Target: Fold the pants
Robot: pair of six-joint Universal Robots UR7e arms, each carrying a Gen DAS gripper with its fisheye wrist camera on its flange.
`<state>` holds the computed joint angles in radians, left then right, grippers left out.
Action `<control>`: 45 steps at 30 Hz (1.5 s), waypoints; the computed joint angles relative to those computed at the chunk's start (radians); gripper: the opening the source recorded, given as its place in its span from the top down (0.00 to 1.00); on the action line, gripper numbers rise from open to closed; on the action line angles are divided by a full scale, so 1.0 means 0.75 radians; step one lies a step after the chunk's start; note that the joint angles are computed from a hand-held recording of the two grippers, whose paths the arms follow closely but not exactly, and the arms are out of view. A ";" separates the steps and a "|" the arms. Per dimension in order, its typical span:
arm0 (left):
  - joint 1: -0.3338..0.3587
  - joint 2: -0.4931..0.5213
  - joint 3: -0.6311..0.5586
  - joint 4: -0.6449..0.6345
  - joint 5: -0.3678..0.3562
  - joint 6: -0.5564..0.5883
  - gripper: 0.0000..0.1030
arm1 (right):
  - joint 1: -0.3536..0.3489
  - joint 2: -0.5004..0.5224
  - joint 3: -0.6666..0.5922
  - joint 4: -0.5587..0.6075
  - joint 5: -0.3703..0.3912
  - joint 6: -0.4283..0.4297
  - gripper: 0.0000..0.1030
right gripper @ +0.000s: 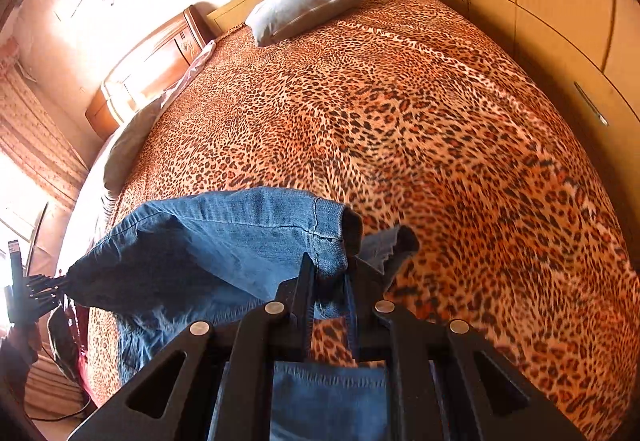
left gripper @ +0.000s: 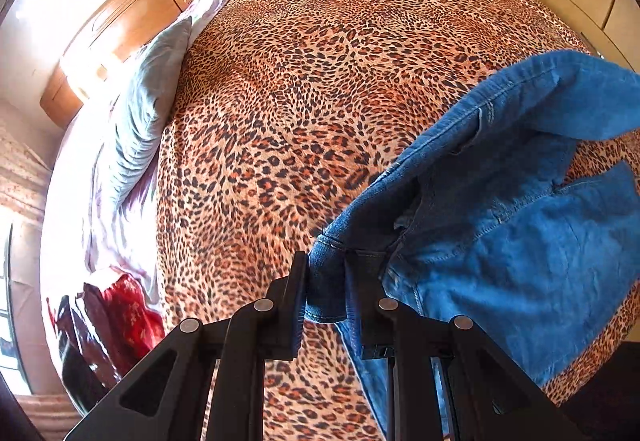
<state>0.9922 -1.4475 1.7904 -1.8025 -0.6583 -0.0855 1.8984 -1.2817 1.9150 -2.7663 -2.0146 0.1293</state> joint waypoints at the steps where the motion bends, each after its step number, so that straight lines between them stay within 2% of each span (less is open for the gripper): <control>1: -0.016 -0.042 0.040 0.016 -0.007 -0.040 0.83 | -0.001 -0.050 0.070 -0.017 0.006 0.031 0.88; 4: -0.056 -0.168 0.148 0.095 -0.060 -0.179 0.83 | -0.007 -0.198 0.279 -0.049 0.019 0.130 0.88; 7: -0.045 -0.260 0.236 0.188 -0.147 -0.311 0.83 | -0.032 -0.318 0.461 -0.017 0.026 0.222 0.88; 10: 0.022 -0.290 0.288 0.284 -0.210 -0.420 0.83 | -0.047 -0.349 0.581 0.022 -0.014 0.287 0.87; 12: 0.074 -0.271 0.283 0.345 -0.241 -0.491 0.83 | -0.055 -0.338 0.619 0.034 -0.051 0.312 0.85; 15: 0.105 -0.301 0.275 0.392 -0.295 -0.565 0.83 | -0.035 -0.317 0.627 0.065 -0.110 0.360 0.82; 17: 0.111 -0.358 0.262 0.389 -0.376 -0.574 0.83 | -0.010 -0.338 0.618 0.116 -0.128 0.383 0.81; 19: 0.112 -0.426 0.249 0.381 -0.469 -0.582 0.80 | 0.033 -0.374 0.601 0.232 -0.187 0.433 0.79; 20: 0.107 -0.456 0.249 0.371 -0.501 -0.591 0.72 | 0.052 -0.400 0.599 0.278 -0.208 0.460 0.77; 21: 0.093 -0.483 0.254 0.355 -0.513 -0.595 0.59 | 0.070 -0.427 0.597 0.316 -0.221 0.497 0.77; 22: 0.072 -0.495 0.265 0.336 -0.500 -0.596 0.52 | 0.079 -0.457 0.603 0.334 -0.221 0.532 0.75; 23: 0.059 -0.495 0.276 0.307 -0.472 -0.590 0.39 | 0.081 -0.482 0.611 0.325 -0.206 0.570 0.71; 24: 0.059 -0.499 0.283 0.276 -0.458 -0.571 0.31 | 0.067 -0.513 0.635 0.277 -0.157 0.602 0.68; 26: 0.071 -0.456 0.301 0.206 -0.462 -0.582 0.30 | -0.002 -0.550 0.695 0.124 0.012 0.663 0.49; 29: 0.127 -0.377 0.306 0.139 -0.535 -0.666 0.30 | -0.110 -0.517 0.771 -0.104 0.265 0.754 0.48; 32: 0.164 -0.348 0.318 0.083 -0.577 -0.729 0.30 | -0.170 -0.425 0.824 -0.272 0.407 0.876 0.47; 36: 0.216 -0.332 0.325 0.017 -0.589 -0.778 0.30 | -0.169 -0.307 0.867 -0.511 0.393 0.962 0.47; 40: 0.210 -0.303 0.297 0.004 -0.562 -0.803 0.30 | -0.206 -0.224 0.899 -0.678 0.421 1.057 0.47; 43: 0.259 -0.296 0.290 -0.085 -0.601 -0.797 0.30 | -0.198 -0.195 0.887 -0.710 0.395 1.066 0.47; 45: 0.289 -0.297 0.280 -0.104 -0.634 -0.826 0.35 | -0.191 -0.177 0.868 -0.719 0.383 1.054 0.47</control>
